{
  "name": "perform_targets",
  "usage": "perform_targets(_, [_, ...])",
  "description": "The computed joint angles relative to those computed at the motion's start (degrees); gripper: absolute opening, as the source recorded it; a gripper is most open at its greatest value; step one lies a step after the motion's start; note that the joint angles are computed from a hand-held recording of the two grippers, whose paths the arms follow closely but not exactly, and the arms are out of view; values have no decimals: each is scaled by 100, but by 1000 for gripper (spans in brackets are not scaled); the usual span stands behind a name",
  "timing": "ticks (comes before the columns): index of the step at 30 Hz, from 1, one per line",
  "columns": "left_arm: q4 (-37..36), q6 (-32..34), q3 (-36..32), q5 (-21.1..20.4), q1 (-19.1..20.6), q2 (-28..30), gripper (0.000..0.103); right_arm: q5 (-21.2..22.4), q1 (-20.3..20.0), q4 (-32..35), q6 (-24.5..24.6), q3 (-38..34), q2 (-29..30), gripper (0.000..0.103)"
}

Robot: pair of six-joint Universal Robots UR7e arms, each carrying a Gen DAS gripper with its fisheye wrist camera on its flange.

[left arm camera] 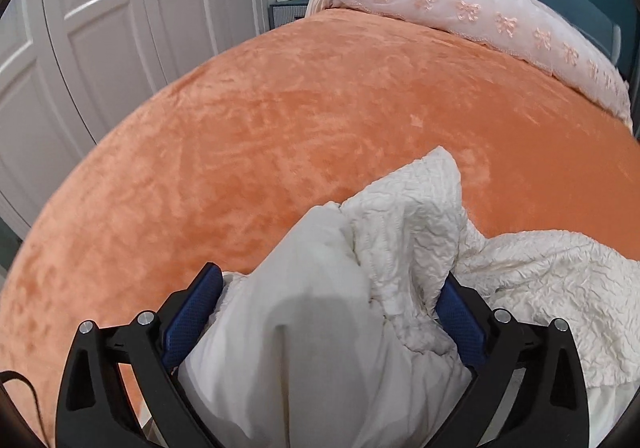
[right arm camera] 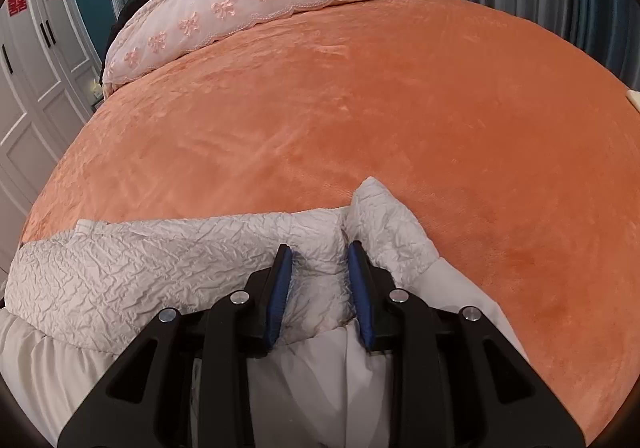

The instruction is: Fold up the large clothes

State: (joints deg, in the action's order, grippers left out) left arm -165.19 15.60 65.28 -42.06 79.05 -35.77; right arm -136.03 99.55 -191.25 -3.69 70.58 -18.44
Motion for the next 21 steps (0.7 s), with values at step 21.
perform_targets(21, [663, -1754, 2534, -924, 85, -2673, 98, 168, 1190, 3049, 770, -2062, 1120, 22])
